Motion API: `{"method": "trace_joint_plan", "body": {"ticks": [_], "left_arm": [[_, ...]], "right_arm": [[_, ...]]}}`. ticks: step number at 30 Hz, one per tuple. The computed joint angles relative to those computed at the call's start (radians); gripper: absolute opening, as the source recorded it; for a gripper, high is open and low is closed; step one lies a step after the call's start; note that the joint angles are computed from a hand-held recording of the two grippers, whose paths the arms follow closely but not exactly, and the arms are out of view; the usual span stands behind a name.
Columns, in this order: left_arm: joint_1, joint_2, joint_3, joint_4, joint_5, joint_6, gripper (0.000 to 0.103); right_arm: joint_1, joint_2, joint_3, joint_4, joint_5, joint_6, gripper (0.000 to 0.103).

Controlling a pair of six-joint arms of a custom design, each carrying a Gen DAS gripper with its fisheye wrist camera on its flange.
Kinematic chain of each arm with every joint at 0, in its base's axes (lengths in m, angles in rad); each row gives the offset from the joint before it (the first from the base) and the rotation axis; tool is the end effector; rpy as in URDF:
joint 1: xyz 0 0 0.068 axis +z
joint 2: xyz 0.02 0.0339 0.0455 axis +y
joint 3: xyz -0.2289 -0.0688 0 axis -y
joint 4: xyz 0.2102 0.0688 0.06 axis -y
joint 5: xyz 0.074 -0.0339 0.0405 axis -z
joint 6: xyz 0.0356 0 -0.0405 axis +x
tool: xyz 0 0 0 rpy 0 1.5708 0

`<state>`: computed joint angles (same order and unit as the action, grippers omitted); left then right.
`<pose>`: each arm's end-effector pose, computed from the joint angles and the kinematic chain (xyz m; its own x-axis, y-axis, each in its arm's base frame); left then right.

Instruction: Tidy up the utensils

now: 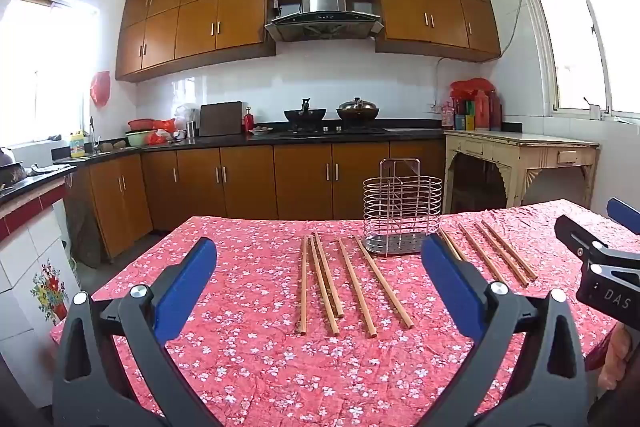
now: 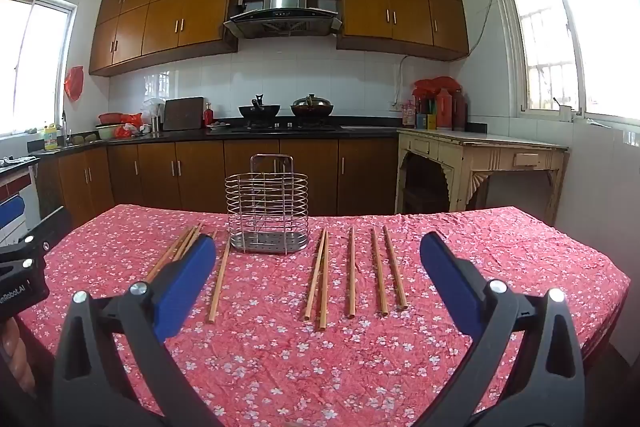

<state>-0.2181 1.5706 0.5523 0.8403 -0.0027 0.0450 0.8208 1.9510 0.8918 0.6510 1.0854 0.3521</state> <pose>0.2824 -0.0625 0.1756 -0.1631 0.0822 -0.9832 0.2213 0.9742 0.0448 0.2571 0.2298 0.1362 -0.1809 0.0419 -0.9826 0.2923 0.9562 -0.0130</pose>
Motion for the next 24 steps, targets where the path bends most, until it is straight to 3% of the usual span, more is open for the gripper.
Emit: {"method": "trace_joint_plan", "body": {"ticks": [24], "left_arm": [[0.017, -0.016, -0.015, -0.003, 0.023, -0.006, 0.101]], "right_arm": [[-0.004, 0.014, 0.015, -0.002, -0.007, 0.015, 0.099]]}}
